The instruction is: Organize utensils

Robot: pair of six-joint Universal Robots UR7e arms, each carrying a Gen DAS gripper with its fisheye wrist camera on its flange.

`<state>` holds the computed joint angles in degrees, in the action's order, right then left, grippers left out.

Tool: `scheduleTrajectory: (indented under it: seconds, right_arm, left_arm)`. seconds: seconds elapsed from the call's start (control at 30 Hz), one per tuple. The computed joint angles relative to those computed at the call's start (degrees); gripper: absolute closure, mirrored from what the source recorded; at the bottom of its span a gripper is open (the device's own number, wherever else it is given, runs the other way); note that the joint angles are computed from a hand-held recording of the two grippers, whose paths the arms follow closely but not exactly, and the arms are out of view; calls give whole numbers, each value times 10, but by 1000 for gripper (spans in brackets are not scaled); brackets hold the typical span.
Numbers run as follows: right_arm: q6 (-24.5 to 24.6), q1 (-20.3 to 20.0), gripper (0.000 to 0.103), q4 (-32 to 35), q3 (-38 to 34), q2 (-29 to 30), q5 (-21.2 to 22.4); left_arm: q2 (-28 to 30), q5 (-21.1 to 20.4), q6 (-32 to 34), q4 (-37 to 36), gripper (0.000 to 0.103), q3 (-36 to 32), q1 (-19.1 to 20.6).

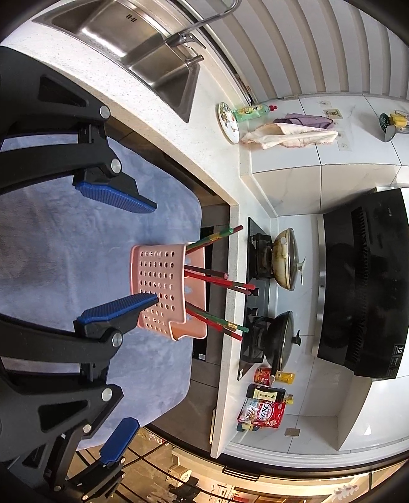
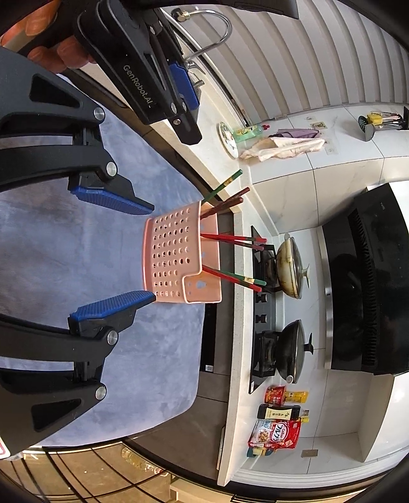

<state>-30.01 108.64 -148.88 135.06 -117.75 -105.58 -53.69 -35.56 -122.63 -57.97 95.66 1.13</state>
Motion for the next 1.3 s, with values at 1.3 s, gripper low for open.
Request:
scheduleTrajectory:
  seconds: [1.3]
  right_arm:
    - [-45,-32,19,-55,52,-13,-66]
  left_arm:
    - [21,-67,0,-52,10,47,4]
